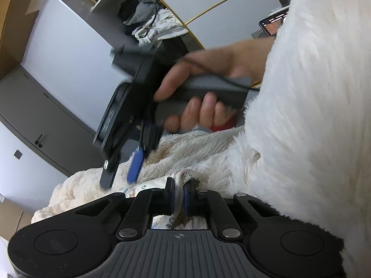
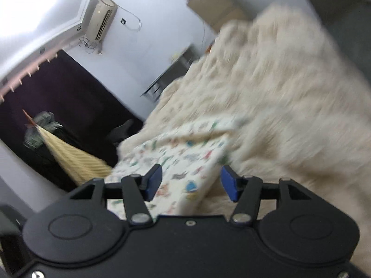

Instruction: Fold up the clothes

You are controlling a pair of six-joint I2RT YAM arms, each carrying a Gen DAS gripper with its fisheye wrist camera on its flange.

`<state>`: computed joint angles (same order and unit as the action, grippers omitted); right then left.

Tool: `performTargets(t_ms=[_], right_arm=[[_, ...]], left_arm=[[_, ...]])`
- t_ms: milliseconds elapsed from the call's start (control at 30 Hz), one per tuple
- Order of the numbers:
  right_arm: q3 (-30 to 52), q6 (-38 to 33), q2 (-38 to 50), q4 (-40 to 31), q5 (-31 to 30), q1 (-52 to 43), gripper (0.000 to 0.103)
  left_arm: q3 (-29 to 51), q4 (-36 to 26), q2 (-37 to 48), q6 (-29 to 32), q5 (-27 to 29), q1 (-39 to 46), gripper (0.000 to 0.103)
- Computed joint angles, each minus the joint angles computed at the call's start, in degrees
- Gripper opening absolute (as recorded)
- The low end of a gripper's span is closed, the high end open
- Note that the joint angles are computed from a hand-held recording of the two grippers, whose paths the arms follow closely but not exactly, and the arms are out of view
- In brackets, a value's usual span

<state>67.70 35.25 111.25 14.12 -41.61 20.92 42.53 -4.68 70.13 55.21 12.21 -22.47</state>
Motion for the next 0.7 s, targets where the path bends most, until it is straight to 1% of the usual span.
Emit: performTargets(t_ms=[67,100,133,167,200,233,300,367,400,433,500,533,567,600,667,700], right_arm=[[4.84,1.25,4.46,-2.28,-0.30,0.21,0.055],[9.10,3.43,8.21,-3.30,-1.63,0.02,0.051],[12.39,5.99,11.31,-2.76,-3.79,-0.35,0.039],[14.16,8.14,13.00,-2.01,-4.41,-0.39,0.032],[17.64,9.39,15.42,-2.80,-4.56,-0.59,0.019],[21.48,10.55,17.98,-3.87,-4.66,-0.81,0.011],[28.94,12.58,22.61,-6.14,-4.91,-1.32,0.007],[36.11,14.24,26.68,-8.48,-5.22,-1.91,0.007],[36.89,14.45,27.21,-8.59,-5.04,-1.90,0.008],[39.67,16.54,28.66,-8.48,-3.93,-2.35,0.008],[42.58,18.49,30.43,-8.48,-4.18,-2.57,0.010],[45.22,17.30,31.07,-10.85,-1.37,-2.40,0.010],[45.56,16.61,30.76,-10.81,2.10,-2.32,0.009],[44.77,16.85,30.00,-10.02,5.46,-2.44,0.002],[43.35,17.36,28.62,-8.59,12.18,-2.70,0.002],[41.83,16.12,27.01,-8.71,11.91,-3.20,0.006]], left_arm=[[0.20,-0.48,-0.05,-0.11,-0.13,-0.29,0.004],[0.36,-0.89,-0.14,-0.17,-0.15,-0.46,0.004],[0.55,-1.36,-0.22,-0.23,-0.11,-0.60,0.004],[0.81,-1.96,-0.22,-0.30,0.08,-0.64,0.004],[1.12,-2.64,-0.16,-0.35,0.39,-0.61,0.003],[1.32,-3.07,-0.14,-0.35,0.57,-0.59,0.003],[1.97,-3.99,0.29,-0.15,0.89,-0.46,0.003],[3.04,-4.72,1.35,0.17,1.36,0.03,0.003],[3.27,-4.82,1.67,0.25,1.51,0.15,0.003],[3.37,-4.90,1.87,0.21,1.54,0.10,0.002],[3.64,-4.90,2.46,0.02,1.64,0.06,0.002],[3.77,-4.96,2.78,-0.12,1.74,0.04,0.002],[3.91,-5.51,2.78,-0.04,2.21,0.24,0.002],[4.03,-6.41,2.54,0.18,2.95,0.58,0.002],[4.29,-7.55,2.23,0.44,4.01,1.29,0.002],[4.21,-7.19,2.34,0.29,3.98,1.37,0.002]])
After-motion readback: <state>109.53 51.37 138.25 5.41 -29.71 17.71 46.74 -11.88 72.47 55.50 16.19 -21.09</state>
